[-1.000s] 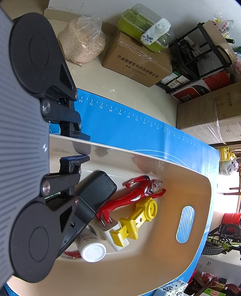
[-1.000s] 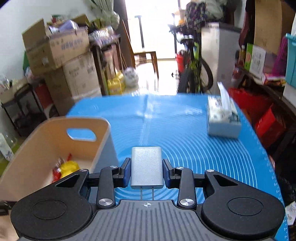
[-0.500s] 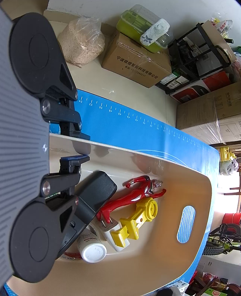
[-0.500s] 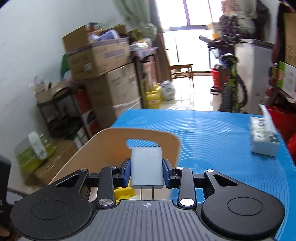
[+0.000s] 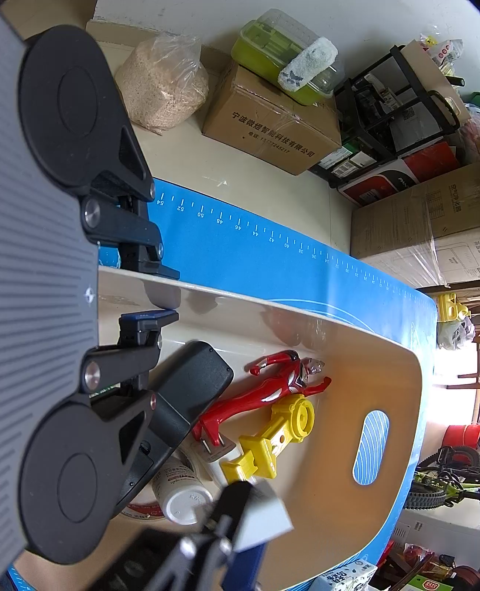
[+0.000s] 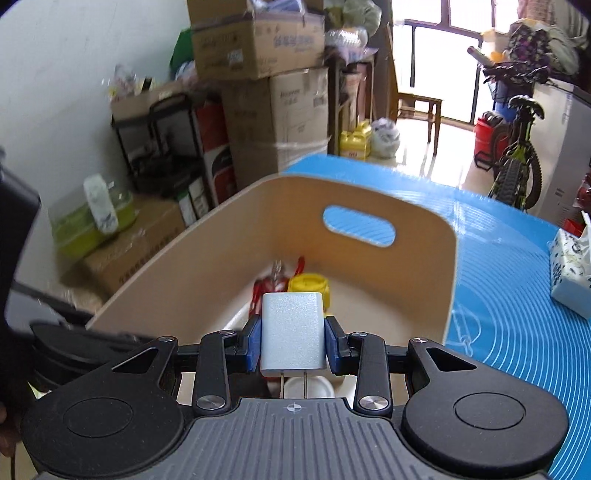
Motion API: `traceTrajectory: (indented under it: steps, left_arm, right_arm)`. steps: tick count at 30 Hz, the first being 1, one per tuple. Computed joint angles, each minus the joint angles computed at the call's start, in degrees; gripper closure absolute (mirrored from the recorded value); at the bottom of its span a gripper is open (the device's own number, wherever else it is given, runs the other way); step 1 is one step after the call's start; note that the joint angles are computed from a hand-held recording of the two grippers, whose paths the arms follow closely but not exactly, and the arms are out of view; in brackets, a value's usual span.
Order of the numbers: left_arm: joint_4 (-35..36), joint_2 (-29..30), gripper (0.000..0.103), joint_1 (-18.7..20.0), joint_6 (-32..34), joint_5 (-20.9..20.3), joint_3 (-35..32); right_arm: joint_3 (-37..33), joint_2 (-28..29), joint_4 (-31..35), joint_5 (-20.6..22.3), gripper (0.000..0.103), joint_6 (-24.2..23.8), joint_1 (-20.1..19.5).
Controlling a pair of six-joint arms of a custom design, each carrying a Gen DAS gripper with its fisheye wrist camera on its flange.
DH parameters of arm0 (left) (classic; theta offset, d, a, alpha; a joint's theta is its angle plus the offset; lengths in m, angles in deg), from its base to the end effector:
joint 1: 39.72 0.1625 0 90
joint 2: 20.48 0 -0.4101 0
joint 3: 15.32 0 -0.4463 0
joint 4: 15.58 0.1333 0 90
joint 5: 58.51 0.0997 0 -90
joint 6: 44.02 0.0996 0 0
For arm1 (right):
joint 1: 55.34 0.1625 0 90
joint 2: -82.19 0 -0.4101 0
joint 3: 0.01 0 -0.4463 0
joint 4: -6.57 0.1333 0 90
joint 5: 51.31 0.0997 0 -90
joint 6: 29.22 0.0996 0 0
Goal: Organize rigid objects
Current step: 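Carry the charger into the basket and open the right tool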
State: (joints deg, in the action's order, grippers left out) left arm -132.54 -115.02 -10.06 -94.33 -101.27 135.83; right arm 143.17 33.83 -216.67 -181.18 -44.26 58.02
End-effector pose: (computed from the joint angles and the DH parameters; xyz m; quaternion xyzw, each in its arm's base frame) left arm -0.1293 -0.3112 0.0906 0.1796 0.8734 -0.1852 0.4132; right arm 0.2067 -0.3035 0.0263 0.1860 -0.8753 0.3319 0.2987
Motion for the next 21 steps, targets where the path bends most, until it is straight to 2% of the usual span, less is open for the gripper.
traceTrajectory:
  steps: [6,10,13,16,19,21]
  left_arm:
    - [0.0,-0.1,0.084,0.0,0.0,0.0,0.0]
    - [0.2,-0.1,0.084,-0.2,-0.2,-0.1,0.0]
    - [0.1,0.1,0.084,-0.2,-0.2,-0.1,0.0]
    - [0.1,0.1,0.084,-0.2,-0.3,-0.1,0.0]
    - [0.4,-0.2,0.084,-0.2,-0.3,0.0,0.0]
    - [0.9,-0.3,0.084,-0.3,-0.4,0.0,-0.1]
  right_arm:
    - [-0.6,-0.1,7.5,-1.0,0.060,3.7,-1.4]
    - [-0.6,-0.4,8.4,-1.2,0.060,3.7,-1.4]
    - [-0.2,-0.8,8.0,-0.3,0.051,4.2,-1.6]
    - [1.0,-1.8,6.1,1.8,0.049,4.9,-2.0]
    - [1.9,-2.8,5.1,2.9,0.043,5.1,-2.0]
    - [2.3,-3.6,4.7,2.8,0.035,5.6,-1.5]
